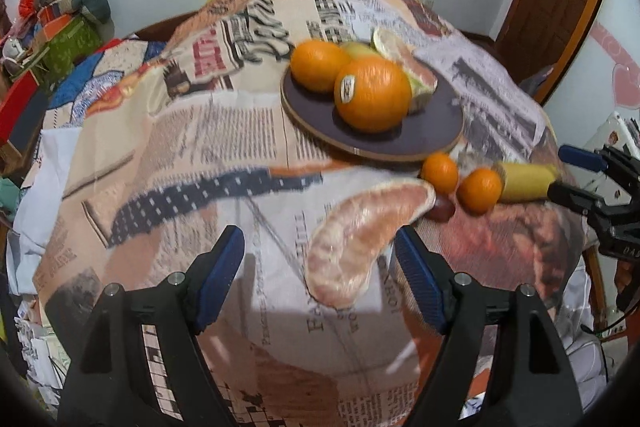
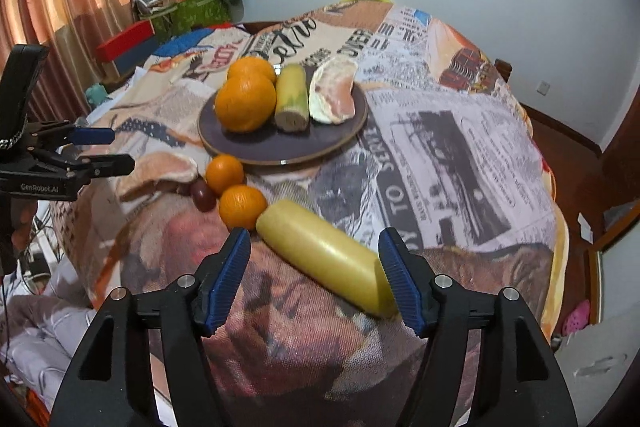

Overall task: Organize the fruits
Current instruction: 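Grasp the second yellow banana with the right tool while the left tool grasps a pomelo segment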

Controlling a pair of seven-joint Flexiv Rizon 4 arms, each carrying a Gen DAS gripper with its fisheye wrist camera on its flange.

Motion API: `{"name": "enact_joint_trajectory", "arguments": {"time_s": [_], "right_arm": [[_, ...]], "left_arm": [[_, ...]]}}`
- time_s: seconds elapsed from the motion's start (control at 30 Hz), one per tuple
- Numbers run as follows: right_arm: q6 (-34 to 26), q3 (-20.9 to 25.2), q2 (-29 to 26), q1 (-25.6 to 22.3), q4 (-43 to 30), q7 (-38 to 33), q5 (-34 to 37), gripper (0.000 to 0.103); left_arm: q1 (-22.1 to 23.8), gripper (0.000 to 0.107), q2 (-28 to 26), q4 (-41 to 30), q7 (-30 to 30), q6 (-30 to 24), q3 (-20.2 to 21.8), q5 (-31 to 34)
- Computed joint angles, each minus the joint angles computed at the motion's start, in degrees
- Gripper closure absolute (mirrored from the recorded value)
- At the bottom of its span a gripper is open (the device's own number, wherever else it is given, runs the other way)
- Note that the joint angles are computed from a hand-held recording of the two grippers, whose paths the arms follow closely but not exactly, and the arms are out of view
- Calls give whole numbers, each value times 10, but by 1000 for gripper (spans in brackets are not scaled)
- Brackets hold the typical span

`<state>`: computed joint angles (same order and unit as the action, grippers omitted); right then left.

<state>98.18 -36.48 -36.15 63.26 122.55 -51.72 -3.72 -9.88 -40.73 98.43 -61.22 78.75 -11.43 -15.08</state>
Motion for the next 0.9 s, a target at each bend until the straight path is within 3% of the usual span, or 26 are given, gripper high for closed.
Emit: {"name": "enact_joint_trajectory", "arguments": {"time_s": [0.13, 0.2, 0.3, 0.47, 0.73, 0.9], "right_arm": [[-21, 37, -3, -38, -14, -4, -17, 35], [-35, 17, -14, -27, -17, 1, -32, 31], [-49, 27, -19, -44, -26, 4, -57, 30], [-66, 76, -15, -97, -43, 10, -96, 30], [-41, 110, -9, -136, -46, 65, -94, 56], [-32, 142, -4, -167, -51, 73, -88, 62]], "left_arm": [[-11, 29, -12, -10, -3, -18, 14, 10], [-14, 29, -19, -16, -9, -21, 19, 11], [-13, 29, -28, -27, -11, -31, 18, 9], [-24, 29, -39, -45, -11, -30, 26, 23], [-27, 30, -59, -79, -13, -39, 23, 24], [-21, 39, -68, -90, -2, -42, 9, 17]]}}
